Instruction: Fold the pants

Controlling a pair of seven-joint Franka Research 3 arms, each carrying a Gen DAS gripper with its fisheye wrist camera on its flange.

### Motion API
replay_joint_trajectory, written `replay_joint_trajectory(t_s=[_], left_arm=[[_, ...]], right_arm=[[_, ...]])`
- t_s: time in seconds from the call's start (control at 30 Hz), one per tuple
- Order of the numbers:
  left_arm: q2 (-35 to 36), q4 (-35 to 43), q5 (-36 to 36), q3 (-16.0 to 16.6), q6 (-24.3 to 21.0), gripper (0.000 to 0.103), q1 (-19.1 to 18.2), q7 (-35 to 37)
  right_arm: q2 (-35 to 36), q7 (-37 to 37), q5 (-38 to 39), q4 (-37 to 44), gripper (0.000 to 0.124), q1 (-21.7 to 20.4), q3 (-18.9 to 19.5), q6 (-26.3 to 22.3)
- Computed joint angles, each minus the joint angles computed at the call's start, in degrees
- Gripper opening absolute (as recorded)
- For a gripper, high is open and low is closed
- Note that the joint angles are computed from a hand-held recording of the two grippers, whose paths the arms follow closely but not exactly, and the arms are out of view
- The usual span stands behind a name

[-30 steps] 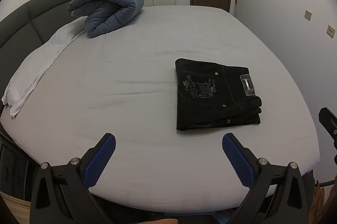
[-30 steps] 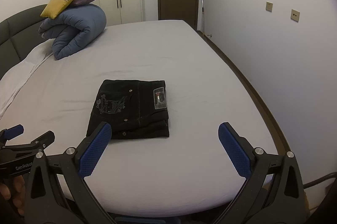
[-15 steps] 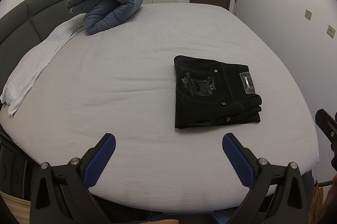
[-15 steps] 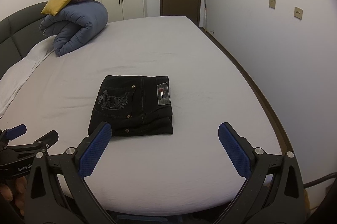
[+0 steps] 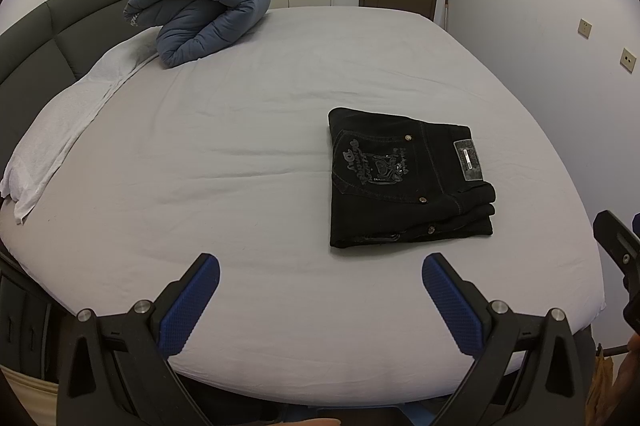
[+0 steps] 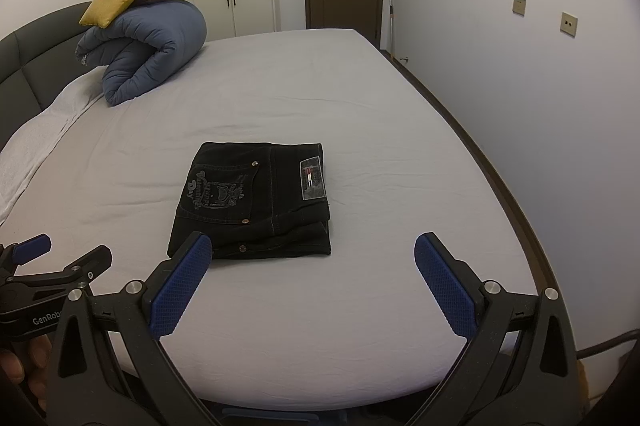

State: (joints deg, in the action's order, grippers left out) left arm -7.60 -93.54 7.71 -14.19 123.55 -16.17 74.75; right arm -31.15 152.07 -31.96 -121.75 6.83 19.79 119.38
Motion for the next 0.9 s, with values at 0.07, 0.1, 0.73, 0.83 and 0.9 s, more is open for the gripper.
replay_joint_trajectory(t_s=[0.07,0.1,0.73,0.83,0.9], left_arm=[[0.0,0.0,0.1,0.0,-0.1,0.103,0.0,-0.1],[0.1,0.2,0.0,0.0,-0.3,0.103,0.0,0.0],[0.4,0.6,0.0,-0.1,-0.4,0.103,-0.1,0.0],[0.4,0.6,0.0,-0.1,-0.3,0.103,-0.1,-0.1],[0.4,0.5,0.0,-0.1,-0.4,0.103,-0.2,-0.2]], right_arm=[[0.0,-0.1,-0.1,0.0,0.103,0.0,0.0,0.0],[0.2,0.0,-0.2,0.0,0.103,0.0,0.0,0.2],[2.0,1.0,-1.2,0.9,0.103,1.0,-0.1,0.5],[2.0,1.1,-1.3,0.8,0.103,1.1,-0.2,0.6],[2.1,1.1,-1.3,0.9,0.103,1.1,-0.2,0.5]])
